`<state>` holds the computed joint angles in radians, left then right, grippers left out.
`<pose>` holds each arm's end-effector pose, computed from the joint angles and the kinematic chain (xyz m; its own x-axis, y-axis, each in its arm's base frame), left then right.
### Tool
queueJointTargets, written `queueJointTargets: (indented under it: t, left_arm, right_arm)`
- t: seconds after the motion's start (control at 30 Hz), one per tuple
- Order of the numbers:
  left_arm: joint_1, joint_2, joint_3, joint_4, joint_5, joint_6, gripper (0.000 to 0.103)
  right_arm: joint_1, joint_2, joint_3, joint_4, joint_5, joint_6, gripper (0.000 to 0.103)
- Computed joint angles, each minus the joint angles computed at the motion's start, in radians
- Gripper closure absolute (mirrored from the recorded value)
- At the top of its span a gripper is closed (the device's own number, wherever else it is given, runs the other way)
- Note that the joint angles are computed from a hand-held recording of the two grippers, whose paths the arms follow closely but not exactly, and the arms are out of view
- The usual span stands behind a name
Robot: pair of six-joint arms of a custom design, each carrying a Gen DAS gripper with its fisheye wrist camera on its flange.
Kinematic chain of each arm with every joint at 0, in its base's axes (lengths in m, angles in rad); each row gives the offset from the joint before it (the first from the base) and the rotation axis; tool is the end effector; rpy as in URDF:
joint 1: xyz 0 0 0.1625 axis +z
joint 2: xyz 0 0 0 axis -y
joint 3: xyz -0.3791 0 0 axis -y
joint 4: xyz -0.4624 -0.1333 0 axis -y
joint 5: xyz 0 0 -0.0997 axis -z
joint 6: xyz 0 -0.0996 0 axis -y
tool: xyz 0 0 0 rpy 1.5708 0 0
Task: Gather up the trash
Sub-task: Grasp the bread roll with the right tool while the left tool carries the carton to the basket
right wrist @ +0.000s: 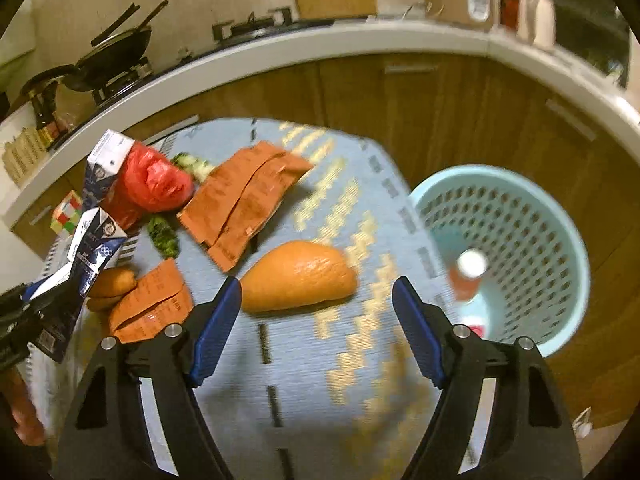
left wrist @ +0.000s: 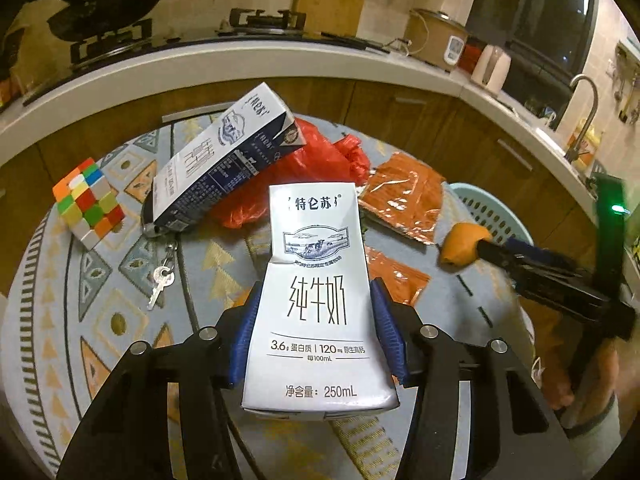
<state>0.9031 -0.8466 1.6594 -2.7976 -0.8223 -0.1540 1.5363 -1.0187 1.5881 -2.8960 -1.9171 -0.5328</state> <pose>-0.2691 -0.6661 0.0840 -0.8230 0.1256 -0.5540 0.4459 0.7470 -0.4931 0.0744 -0.7281 0.2362 -0.8156 -0.1411 0.5612 -0.4518 0.7611 -0.4653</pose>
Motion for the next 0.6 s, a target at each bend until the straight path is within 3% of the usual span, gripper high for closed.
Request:
queueJointTargets:
  t: [0.33, 0.43, 0.47, 0.6]
  left_arm:
    - [-0.032, 0.012, 0.005, -0.050, -0.016, 0.040, 0.053]
    - [-0.040, 0.021, -0.001, -0.057, -0.017, 0.052, 0.053]
    - [-0.044, 0.026, -0.003, -0.058, -0.015, 0.055, 0.053]
    - [-0.058, 0.054, -0.030, -0.074, -0.036, 0.092, 0.053]
  right_arm:
    - [0.018, 0.072, -0.077, 0.049, -0.053, 0.013, 0.030]
    - [0.014, 0.057, -0.065, 0.058, -0.037, 0.008, 0.052]
    - [0.012, 0.050, -0.058, 0.054, -0.030, 0.005, 0.069]
    - [0.015, 0.027, -0.027, -0.005, -0.029, -0.023, 0.077]
